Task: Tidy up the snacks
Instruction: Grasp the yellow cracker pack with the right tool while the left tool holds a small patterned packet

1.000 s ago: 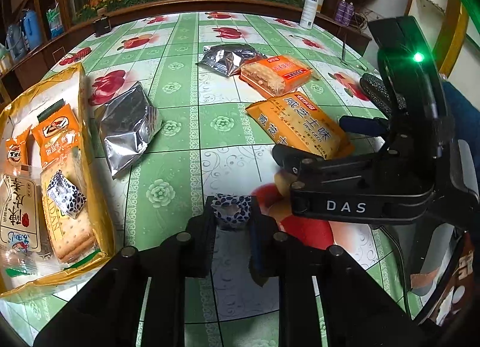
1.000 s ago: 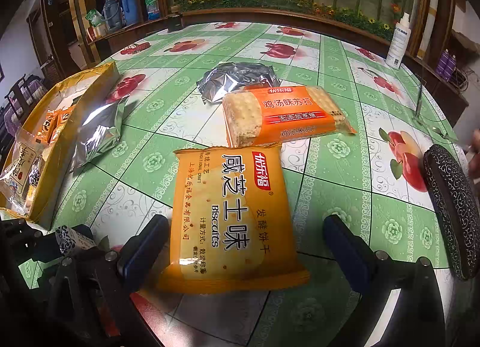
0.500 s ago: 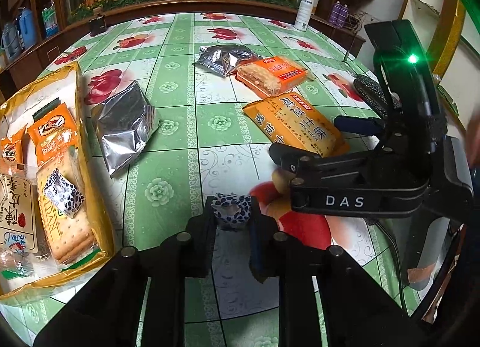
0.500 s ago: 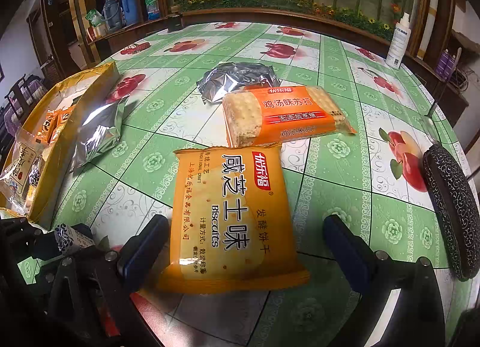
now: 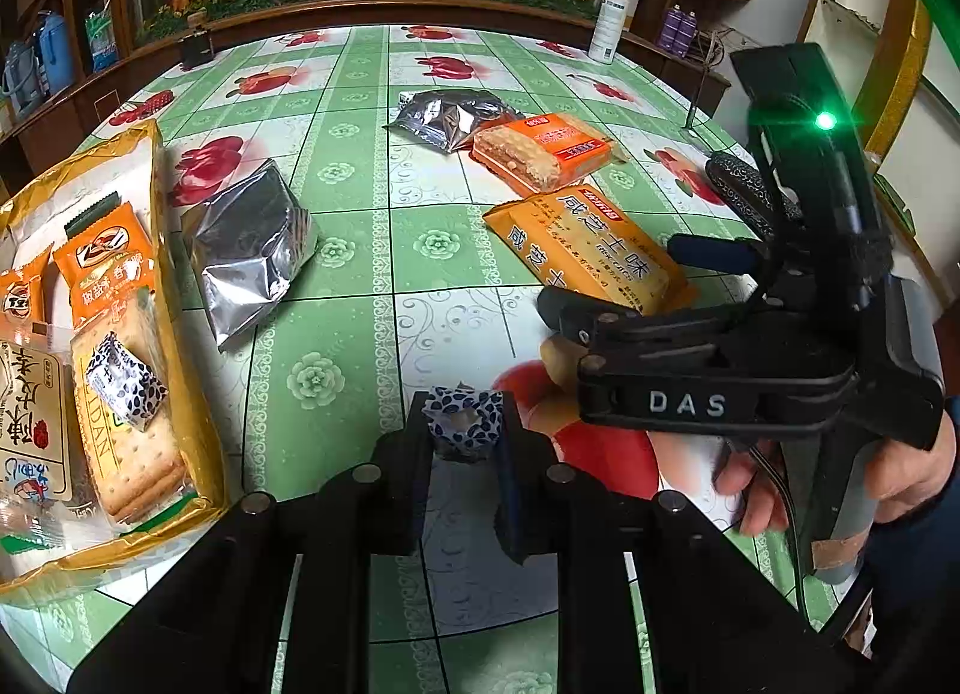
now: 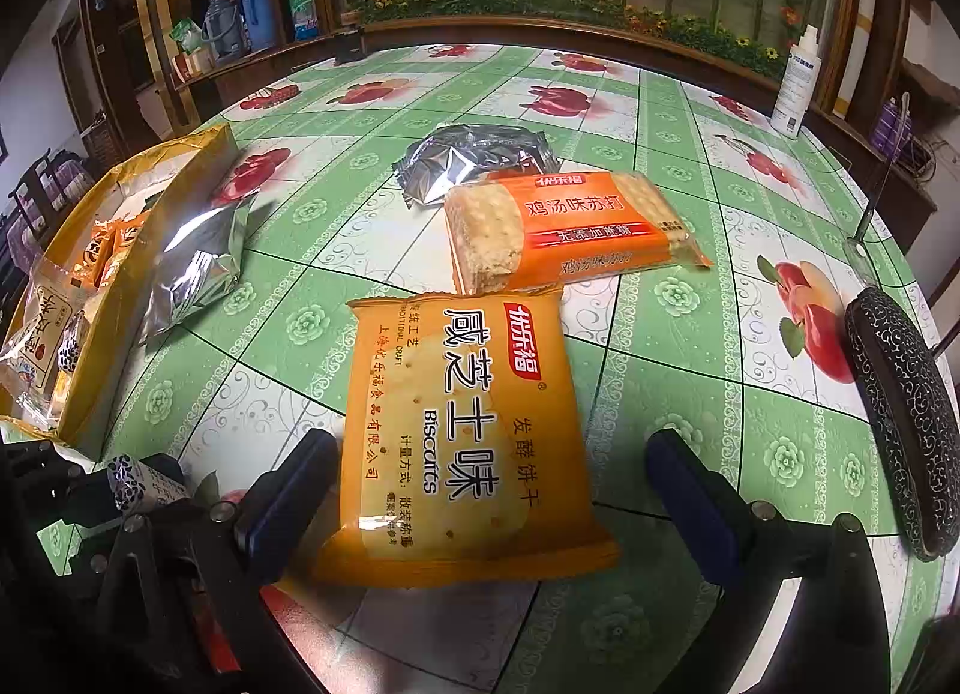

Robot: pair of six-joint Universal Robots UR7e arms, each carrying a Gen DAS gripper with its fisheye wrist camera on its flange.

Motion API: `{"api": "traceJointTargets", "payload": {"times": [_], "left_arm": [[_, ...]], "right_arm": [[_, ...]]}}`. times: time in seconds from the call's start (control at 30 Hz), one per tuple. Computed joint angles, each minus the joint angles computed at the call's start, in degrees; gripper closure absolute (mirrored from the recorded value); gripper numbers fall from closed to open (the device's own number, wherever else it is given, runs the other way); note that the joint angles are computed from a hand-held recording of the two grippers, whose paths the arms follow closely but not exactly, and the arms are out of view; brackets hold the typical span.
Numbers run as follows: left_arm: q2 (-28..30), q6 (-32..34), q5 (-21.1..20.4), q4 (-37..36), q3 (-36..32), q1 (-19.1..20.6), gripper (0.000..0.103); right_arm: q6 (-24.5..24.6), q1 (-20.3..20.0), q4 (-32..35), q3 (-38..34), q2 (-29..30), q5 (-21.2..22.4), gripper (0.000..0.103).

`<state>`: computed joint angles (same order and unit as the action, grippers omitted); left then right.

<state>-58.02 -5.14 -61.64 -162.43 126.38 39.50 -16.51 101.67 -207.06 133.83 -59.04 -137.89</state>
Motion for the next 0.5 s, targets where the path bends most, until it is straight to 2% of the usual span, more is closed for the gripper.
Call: {"api": "traceJointTargets", "payload": {"times": [0.2,0.27,0.33,0.4,0.5], "left_arm": [[0.3,0.1,0.7,0.1,-0.1,-0.2,0.087],[0.2,0.0,0.8,0.4,-0.1,-0.3,0.087],[0.0,-0.4,1.0,0.8,-0.2,-0.2,0.087],[0.0,-0.6,1.2,1.0,-0.2,-0.2,0.087],[-0.1,-0.8,1.3,1.3,-0.2,-0.2,0.087]], "right_arm": [[0.5,0.4,-0.2,0.7,-0.2,0.1,0.001],[-0.4,0.0,-2.5,1.7,-0.9,1.1,0.015],[0.9,-0.5,-1.7,2.6,-2.8,2.7,0.022],[1.9,-1.1,0.1,3.1,-4.4,4.4,0.022],[0.6,-0.7,2.6,2.8,-5.1,4.4,0.023]]}}
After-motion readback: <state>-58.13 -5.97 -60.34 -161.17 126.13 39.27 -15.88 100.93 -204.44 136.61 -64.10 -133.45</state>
